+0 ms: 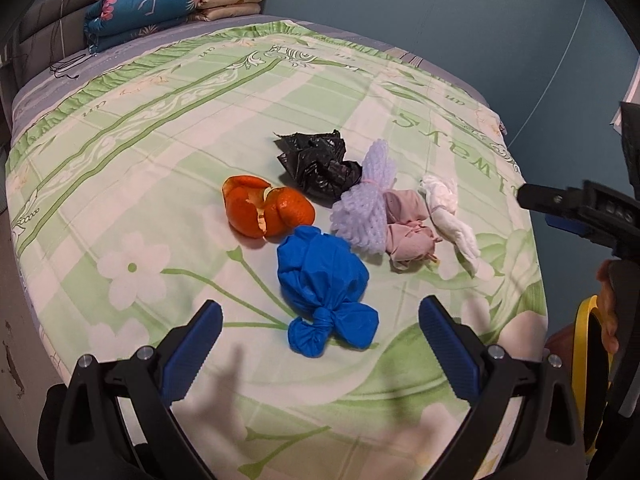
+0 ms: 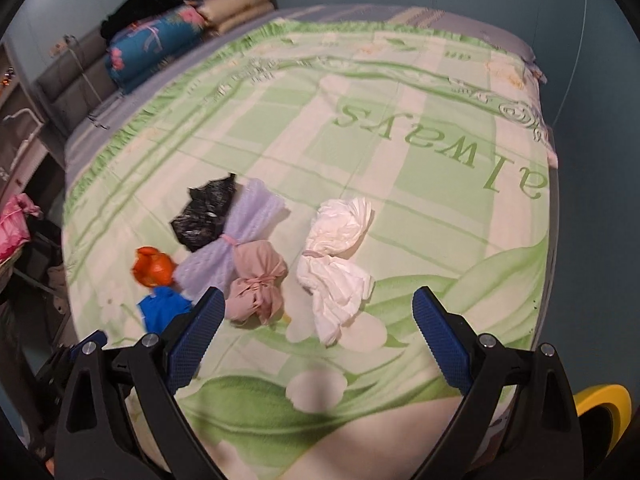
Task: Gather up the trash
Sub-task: 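Move both tools back over the remaining trash on the bed, then grasp the blue tied bag with the left gripper while the right grasps the white tissue bundle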
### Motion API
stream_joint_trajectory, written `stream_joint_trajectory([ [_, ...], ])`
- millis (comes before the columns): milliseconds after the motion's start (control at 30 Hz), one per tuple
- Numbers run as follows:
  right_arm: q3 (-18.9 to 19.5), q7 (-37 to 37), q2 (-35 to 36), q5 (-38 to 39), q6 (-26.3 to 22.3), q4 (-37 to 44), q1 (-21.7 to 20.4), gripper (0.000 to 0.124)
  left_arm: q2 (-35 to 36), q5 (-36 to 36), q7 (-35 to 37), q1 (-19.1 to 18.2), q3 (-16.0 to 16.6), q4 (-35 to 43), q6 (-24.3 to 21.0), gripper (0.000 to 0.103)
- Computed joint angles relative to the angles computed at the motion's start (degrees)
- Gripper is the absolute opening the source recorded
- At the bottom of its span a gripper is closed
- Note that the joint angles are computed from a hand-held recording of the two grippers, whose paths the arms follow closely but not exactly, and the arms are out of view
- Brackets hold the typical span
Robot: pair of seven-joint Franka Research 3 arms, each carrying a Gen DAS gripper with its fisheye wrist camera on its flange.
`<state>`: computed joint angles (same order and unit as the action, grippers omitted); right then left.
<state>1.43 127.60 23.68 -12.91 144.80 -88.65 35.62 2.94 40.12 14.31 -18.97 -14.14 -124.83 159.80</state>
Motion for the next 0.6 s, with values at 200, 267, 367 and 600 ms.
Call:
stream_joint_trajectory([
  [200,-0.84,-0.3,9.02,1.77,-10.36,12.84,0.27,0.087,1.61,-2.43,0.77,0.58,0.56,0.07,2.02,0.095],
  [267,-1.37,-0.52,11.85,1.75,-13.21,16.96,0.6,0.084,2.32,-3.05,1.58,0.51,0.67,0.49,2.13,0.095],
  [367,-1.71,-0.88,15.55,2.85,-16.11,22.18,0.36,0.082,2.95,-3.68,2.41,0.37,0.91,0.93,2.64,0.095],
  [600,-2.52,-1.9,22.86,4.39,-22.67,33.41,0.66,0.077,4.45,-5.96,5.31,0.04,1.21,2.43,2.2,0.095],
])
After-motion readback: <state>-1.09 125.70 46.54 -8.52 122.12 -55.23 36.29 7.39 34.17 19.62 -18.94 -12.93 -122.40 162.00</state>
